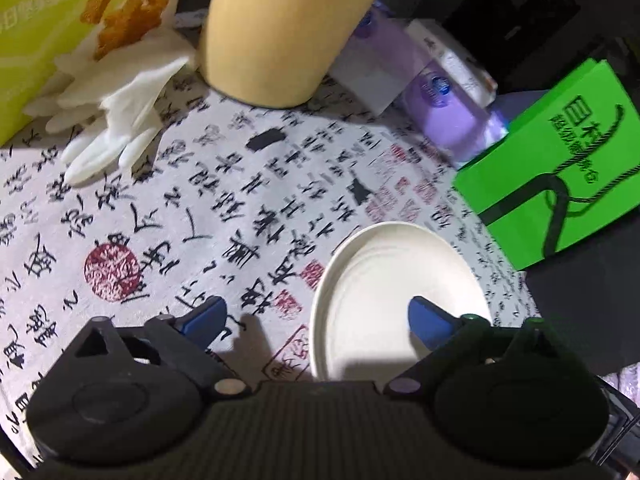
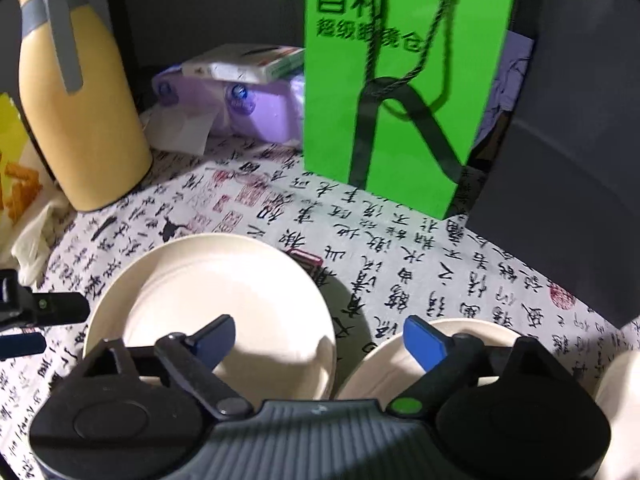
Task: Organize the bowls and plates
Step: 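Close the left gripper on the beige plate rim while the right gripper grips it too, then lift the beige plate off the table with both grippers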
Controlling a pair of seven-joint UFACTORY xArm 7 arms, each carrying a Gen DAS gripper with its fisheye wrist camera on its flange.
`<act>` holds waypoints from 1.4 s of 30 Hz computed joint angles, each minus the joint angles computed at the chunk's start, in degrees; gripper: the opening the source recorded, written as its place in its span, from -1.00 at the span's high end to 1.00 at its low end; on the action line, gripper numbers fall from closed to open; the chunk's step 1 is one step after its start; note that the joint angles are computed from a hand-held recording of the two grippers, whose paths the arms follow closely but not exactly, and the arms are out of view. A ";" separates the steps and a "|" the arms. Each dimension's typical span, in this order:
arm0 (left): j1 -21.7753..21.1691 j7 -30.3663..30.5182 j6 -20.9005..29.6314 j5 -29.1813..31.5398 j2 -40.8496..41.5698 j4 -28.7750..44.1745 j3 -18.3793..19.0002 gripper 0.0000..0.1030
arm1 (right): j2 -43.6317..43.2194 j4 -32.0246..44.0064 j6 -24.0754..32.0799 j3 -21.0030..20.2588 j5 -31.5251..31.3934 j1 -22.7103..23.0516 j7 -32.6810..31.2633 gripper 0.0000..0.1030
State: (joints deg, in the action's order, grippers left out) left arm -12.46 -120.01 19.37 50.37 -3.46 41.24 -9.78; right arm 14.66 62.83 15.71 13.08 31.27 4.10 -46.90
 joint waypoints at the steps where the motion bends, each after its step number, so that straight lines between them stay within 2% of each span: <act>1: 0.03 0.47 -0.38 -0.91 0.42 -0.06 0.17 -0.79 | 0.36 0.20 0.01 0.10 -0.25 0.11 -0.27 -0.62; 4: -0.11 2.00 -1.13 -3.45 1.57 -0.10 0.77 -0.77 | 1.41 0.70 -0.18 -0.11 -2.18 0.77 -0.13 -0.43; 7: -0.27 2.84 -2.07 -4.76 2.07 -0.38 1.37 -0.64 | 2.72 1.43 -0.50 0.38 -3.04 0.56 -0.24 -0.24; 11: -0.51 3.37 -2.34 -4.89 2.58 -0.24 1.78 -0.44 | 4.63 2.71 -0.31 0.09 -5.36 0.92 1.77 -0.10; 19: -1.29 4.73 -2.52 -5.06 3.37 0.51 2.16 -0.26 | 7.32 4.92 1.38 0.42 -8.16 0.05 5.10 0.39; 23: -2.07 6.41 -2.31 -5.62 4.05 1.31 2.26 -0.05 | 7.70 5.21 1.79 1.83 -6.27 -1.81 4.07 0.45; 26: -2.56 6.95 -2.88 -5.26 4.68 1.73 2.58 0.23 | 7.57 4.91 1.56 2.97 -4.45 -2.96 2.46 0.59; 28: -3.01 6.29 -2.35 -4.12 4.97 2.15 2.81 0.28 | 7.50 4.76 1.62 3.76 -2.89 -3.72 1.00 0.65; 31: -3.25 6.59 -3.75 -3.76 5.60 2.24 3.32 0.60 | 7.44 4.55 1.39 4.20 -1.16 -4.14 -0.69 0.67; 38: -4.20 4.89 -3.13 -1.08 6.32 2.93 4.33 0.74 | 7.19 4.31 1.23 3.89 1.06 -3.92 -2.39 0.68; 42: -4.39 4.67 -2.54 -0.38 6.39 3.16 4.39 0.75 | 7.10 4.22 1.17 3.58 1.35 -3.60 -2.52 0.68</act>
